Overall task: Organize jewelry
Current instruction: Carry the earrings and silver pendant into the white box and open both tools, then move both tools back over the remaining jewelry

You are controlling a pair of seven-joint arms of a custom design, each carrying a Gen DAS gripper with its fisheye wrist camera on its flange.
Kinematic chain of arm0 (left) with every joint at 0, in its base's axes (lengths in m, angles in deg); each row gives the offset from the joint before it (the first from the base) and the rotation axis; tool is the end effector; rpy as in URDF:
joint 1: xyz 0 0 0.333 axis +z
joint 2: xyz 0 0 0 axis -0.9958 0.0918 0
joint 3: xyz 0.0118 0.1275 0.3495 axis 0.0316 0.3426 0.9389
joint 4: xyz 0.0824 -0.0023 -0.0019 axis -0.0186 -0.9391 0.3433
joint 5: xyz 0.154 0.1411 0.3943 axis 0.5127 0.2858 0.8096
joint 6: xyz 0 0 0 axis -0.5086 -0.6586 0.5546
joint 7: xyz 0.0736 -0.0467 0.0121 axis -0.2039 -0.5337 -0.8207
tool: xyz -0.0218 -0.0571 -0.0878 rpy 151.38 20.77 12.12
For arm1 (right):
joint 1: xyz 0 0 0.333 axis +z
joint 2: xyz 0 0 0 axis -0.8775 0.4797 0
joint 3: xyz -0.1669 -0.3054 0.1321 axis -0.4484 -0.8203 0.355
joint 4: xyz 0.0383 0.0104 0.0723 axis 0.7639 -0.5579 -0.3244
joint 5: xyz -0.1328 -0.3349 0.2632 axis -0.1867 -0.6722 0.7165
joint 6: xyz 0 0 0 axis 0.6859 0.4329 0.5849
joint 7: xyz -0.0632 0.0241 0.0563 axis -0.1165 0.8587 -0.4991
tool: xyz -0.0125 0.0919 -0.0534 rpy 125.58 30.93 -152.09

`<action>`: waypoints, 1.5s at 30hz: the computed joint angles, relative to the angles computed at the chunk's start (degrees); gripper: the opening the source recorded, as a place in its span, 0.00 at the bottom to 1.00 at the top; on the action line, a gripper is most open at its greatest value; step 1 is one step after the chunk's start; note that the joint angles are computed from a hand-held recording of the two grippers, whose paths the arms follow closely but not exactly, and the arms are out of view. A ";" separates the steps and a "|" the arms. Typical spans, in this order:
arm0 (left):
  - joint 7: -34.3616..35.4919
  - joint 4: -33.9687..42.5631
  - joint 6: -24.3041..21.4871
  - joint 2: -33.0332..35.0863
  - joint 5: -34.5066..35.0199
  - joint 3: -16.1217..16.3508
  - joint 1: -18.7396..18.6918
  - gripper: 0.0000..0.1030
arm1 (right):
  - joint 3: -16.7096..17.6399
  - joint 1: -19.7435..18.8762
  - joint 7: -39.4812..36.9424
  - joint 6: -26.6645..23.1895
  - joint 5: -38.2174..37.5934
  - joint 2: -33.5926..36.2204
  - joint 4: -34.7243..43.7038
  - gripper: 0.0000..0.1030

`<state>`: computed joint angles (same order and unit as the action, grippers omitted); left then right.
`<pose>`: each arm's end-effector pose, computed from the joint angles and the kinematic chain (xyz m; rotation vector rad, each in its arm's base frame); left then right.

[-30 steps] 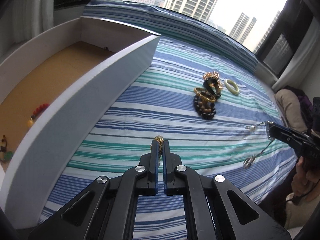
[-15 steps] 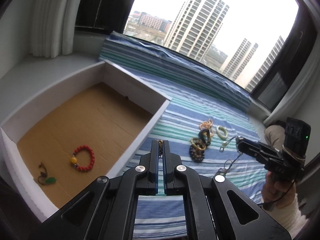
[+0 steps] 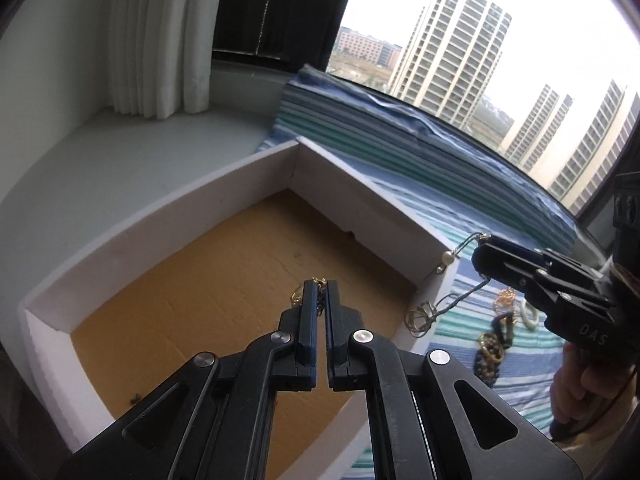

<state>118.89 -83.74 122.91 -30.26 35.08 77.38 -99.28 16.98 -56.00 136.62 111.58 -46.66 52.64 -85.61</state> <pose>0.5477 -0.2443 0.6792 -1.8868 1.8992 -0.9665 0.5537 0.0216 0.7231 -1.8629 1.2831 -0.3608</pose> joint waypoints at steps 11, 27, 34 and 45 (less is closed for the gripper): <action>-9.31 -4.26 -0.13 -1.82 12.03 -2.05 2.04 0.73 | 0.90 -0.21 5.58 3.46 -3.27 0.76 -2.02 0.44; -9.09 -14.69 3.21 -11.34 8.30 -3.41 -10.68 0.89 | 0.31 -11.25 6.26 5.40 -13.48 -25.49 -26.98 0.65; -5.24 -15.03 0.34 -8.85 4.56 -4.69 -16.55 0.89 | -0.27 -21.04 9.16 5.80 -17.62 -36.46 -37.89 0.65; -3.58 -15.21 -2.36 -6.95 2.52 -7.15 -18.90 0.89 | -2.45 -31.01 11.73 0.28 -20.99 -45.03 -46.29 0.65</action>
